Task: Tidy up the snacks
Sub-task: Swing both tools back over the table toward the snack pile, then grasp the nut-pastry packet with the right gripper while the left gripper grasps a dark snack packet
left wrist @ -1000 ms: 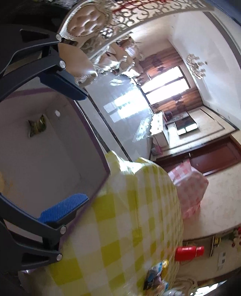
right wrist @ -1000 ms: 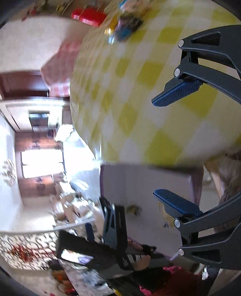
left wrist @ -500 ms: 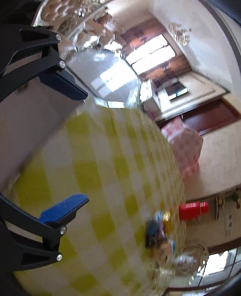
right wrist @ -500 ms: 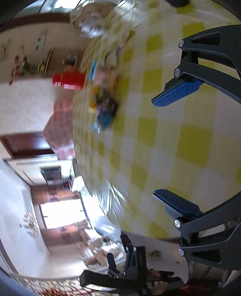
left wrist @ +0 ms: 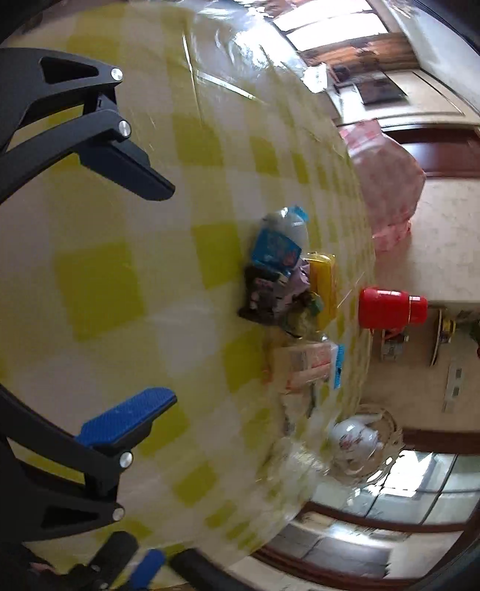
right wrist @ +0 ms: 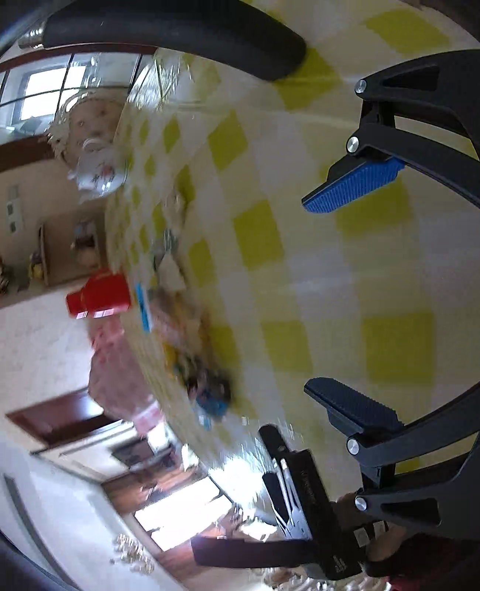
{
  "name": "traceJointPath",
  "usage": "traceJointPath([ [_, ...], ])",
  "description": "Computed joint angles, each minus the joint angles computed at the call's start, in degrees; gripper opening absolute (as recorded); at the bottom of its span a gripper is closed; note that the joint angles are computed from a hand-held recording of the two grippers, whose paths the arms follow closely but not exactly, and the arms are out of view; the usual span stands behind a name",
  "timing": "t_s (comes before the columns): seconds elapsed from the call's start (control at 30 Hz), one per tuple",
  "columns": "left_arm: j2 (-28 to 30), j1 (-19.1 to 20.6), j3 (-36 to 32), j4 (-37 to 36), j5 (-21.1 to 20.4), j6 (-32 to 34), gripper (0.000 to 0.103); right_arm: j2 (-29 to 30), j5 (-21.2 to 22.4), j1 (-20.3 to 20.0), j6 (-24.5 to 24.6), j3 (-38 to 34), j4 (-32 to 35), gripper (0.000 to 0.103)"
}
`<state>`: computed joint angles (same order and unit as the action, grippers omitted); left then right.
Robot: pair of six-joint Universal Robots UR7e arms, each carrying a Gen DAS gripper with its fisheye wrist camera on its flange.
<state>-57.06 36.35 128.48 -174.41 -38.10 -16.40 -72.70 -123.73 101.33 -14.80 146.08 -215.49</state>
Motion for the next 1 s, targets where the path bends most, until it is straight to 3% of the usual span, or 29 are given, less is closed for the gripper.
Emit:
traceJointPath([
  [0.07, 1.3, 1.8, -2.9, 2.7, -1.8, -2.9, 0.101, 0.4, -1.7, -1.1, 0.7, -3.6, 3.3, 0.088],
  [0.17, 1.1, 3.6, -3.7, 0.7, -4.0, -4.5, 0.101, 2.8, -5.6, -2.0, 0.2, -10.9, 5.9, 0.088],
  [0.23, 0.3, 5.0, -3.3, -1.0, -7.0, -5.2, 0.101, 3.8, -5.5, -3.7, 0.1, -15.8, 8.6, 0.088],
  [0.37, -1.6, 7.3, -2.0, -5.0, -11.8, -9.1, 0.101, 7.2, -8.6, -7.8, 6.8, -26.3, 16.0, 0.088],
  [0.47, -1.9, 7.5, -1.5, -6.7, -12.7, -9.1, 0.101, 8.0, -6.8, -10.5, 12.1, -30.6, 23.2, 0.088],
  [0.67, -1.5, 7.0, -1.1, -9.5, -12.4, -7.1, 0.101, 11.5, -5.2, -12.2, 5.7, -36.9, 25.0, 0.088],
  [0.77, -1.3, 6.7, -1.0, -9.8, -11.8, -6.7, 0.101, 9.8, 1.4, -13.6, 4.7, -37.3, 29.7, 0.088],
  [0.93, -1.3, 6.6, -1.1, -9.5, -11.7, -6.5, 0.101, 6.7, 7.0, -13.0, -0.3, -34.0, 36.4, 0.085],
  [1.0, -1.5, 6.8, -1.0, -9.7, -11.6, -7.2, 0.101, 3.4, 14.9, -13.9, -1.8, -30.7, 39.9, 0.084],
])
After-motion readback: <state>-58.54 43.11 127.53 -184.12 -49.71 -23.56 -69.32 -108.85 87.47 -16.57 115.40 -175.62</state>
